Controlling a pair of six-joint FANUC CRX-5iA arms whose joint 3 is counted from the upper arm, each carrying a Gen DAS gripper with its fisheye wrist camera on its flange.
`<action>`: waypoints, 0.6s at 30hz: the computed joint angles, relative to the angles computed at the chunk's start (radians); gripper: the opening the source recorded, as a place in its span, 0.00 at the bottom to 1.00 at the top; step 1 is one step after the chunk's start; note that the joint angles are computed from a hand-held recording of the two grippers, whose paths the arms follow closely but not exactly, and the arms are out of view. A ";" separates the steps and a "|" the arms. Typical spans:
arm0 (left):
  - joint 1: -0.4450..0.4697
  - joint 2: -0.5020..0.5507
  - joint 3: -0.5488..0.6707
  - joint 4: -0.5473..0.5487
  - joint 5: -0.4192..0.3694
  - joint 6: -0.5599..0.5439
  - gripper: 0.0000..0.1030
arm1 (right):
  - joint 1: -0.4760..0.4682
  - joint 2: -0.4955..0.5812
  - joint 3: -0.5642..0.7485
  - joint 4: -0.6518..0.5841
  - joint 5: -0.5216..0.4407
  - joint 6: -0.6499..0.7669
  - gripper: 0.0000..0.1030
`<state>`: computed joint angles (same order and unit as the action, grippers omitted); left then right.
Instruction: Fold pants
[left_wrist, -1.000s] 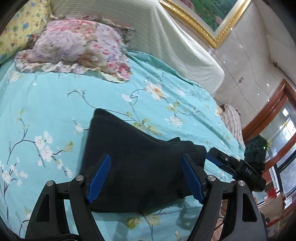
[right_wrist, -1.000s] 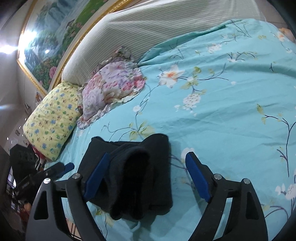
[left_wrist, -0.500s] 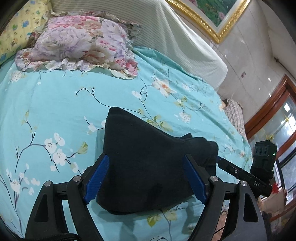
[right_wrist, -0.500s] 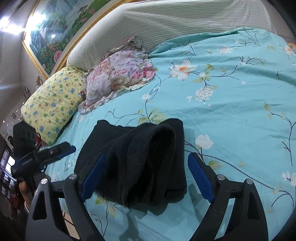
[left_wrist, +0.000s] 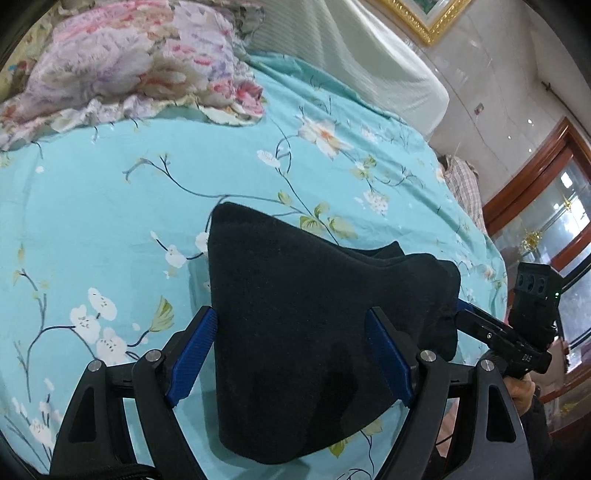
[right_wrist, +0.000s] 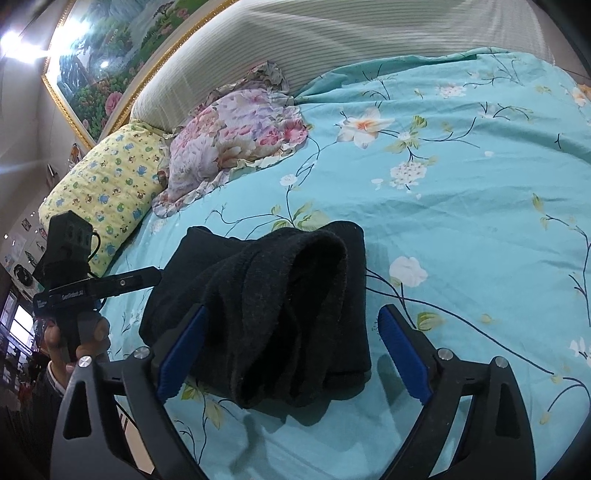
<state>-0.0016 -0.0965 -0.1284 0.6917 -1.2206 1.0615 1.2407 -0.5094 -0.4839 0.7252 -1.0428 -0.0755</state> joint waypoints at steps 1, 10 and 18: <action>0.000 0.008 0.003 0.001 -0.005 0.001 0.80 | -0.004 -0.001 -0.001 -0.004 0.004 0.000 0.90; -0.013 0.046 0.016 0.012 -0.023 0.000 0.82 | -0.026 0.005 -0.004 -0.042 0.037 0.008 0.90; -0.034 0.047 0.016 -0.041 0.024 0.018 0.62 | -0.056 0.021 0.001 -0.087 0.073 0.042 0.90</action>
